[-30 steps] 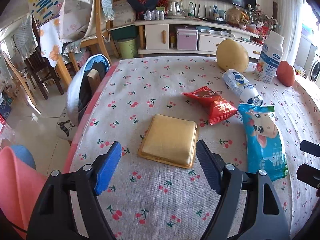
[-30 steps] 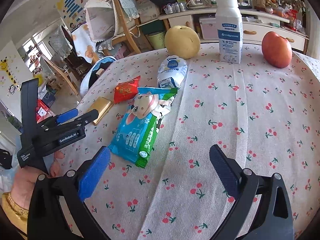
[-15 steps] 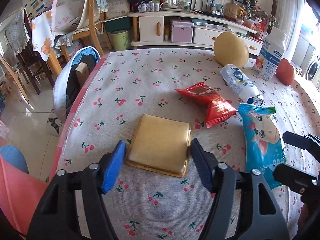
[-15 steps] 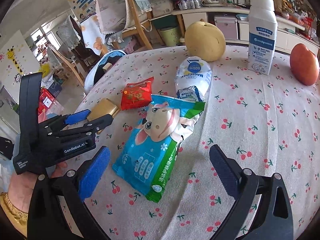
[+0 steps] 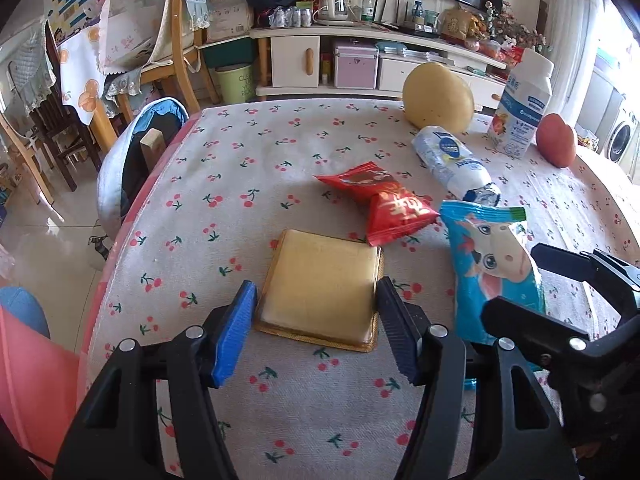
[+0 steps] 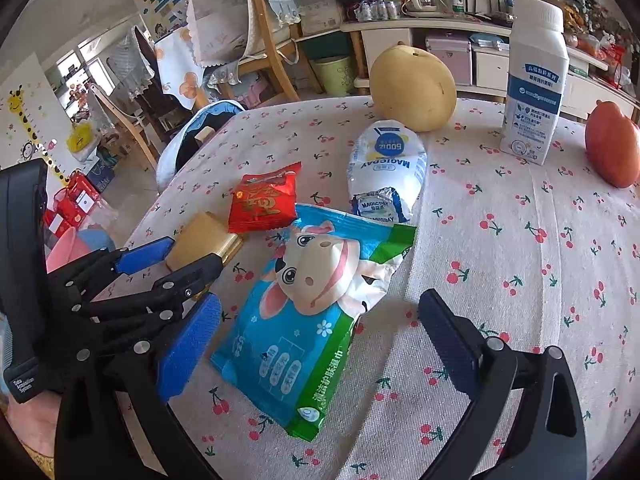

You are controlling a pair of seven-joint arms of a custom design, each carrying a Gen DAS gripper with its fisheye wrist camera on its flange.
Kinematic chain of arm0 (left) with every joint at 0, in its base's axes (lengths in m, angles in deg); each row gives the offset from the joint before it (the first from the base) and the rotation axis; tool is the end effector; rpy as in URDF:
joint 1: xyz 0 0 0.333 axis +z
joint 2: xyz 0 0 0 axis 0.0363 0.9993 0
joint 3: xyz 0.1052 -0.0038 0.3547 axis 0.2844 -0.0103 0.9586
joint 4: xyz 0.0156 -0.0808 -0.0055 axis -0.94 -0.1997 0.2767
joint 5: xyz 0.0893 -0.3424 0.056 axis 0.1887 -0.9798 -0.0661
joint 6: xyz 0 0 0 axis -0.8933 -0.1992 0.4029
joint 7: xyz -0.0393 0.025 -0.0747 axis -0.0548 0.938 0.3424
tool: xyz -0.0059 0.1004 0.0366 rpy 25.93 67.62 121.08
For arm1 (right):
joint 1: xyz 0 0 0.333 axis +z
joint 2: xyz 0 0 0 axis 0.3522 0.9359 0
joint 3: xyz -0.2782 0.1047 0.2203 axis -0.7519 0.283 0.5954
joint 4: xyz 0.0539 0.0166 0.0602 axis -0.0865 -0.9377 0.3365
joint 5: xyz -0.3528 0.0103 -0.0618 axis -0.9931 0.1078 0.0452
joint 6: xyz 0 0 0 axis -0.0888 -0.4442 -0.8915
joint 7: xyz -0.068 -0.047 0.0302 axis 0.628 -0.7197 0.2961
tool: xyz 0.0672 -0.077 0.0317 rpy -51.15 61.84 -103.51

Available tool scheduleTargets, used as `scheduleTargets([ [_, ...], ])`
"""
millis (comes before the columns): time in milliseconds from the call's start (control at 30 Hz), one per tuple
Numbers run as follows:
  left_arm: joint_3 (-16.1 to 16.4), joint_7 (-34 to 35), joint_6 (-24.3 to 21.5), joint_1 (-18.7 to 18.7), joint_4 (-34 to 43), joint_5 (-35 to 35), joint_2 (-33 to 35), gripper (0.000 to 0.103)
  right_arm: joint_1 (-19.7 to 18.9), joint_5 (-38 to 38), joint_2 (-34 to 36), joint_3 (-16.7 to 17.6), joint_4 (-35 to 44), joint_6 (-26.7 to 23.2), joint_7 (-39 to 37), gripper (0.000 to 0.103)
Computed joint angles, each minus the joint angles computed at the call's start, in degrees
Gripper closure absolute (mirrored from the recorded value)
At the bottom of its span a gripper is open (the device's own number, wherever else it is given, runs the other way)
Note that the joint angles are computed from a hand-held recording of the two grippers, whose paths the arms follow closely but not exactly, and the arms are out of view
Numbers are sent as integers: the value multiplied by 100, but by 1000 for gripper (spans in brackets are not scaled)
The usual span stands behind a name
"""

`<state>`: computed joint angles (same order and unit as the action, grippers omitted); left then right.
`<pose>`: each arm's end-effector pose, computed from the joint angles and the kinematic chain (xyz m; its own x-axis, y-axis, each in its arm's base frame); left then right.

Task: Collect trash
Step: 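Grasp the gold square packet with the left gripper while the right gripper grasps the wet-wipes packet, then lift both packets and carry them over the pink bucket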

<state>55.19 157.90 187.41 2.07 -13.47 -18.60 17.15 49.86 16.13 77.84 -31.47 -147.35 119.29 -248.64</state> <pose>0.6745 -0.1802 0.3636 -0.6705 -0.7416 -0.0189 -0.5708 0.5321 -0.6254 0.5634 0.3017 0.3726 -0.3046 -0.9116 -0.2759 -0.6783 0.4110 -0.6091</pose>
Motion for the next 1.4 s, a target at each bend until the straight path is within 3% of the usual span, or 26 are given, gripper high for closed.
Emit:
scheduleTargets([
  [67,-50,12,92,39,-81,-53,-37,41,-38,203,22,104,46,-169,-348,8],
  [133,-160,59,134,139,-147,-130,-67,41,-27,422,35,192,108,-484,-787,26],
  [200,-283,138,197,242,-214,-217,-97,41,-11,427,80,179,151,-418,-894,34],
  [400,-681,336,214,658,-376,-684,-216,41,124,210,64,9,118,-346,-617,44],
  [600,-846,598,-205,984,-399,-1385,-339,41,189,-256,-10,-2,108,-496,-131,59],
  [1033,-450,1495,-880,931,-111,-2847,-556,41,162,-500,-120,312,207,-1160,-173,82],
  [1400,-74,2326,-740,807,-10,-4110,-716,41,309,-790,-249,530,422,-1866,49,87],
])
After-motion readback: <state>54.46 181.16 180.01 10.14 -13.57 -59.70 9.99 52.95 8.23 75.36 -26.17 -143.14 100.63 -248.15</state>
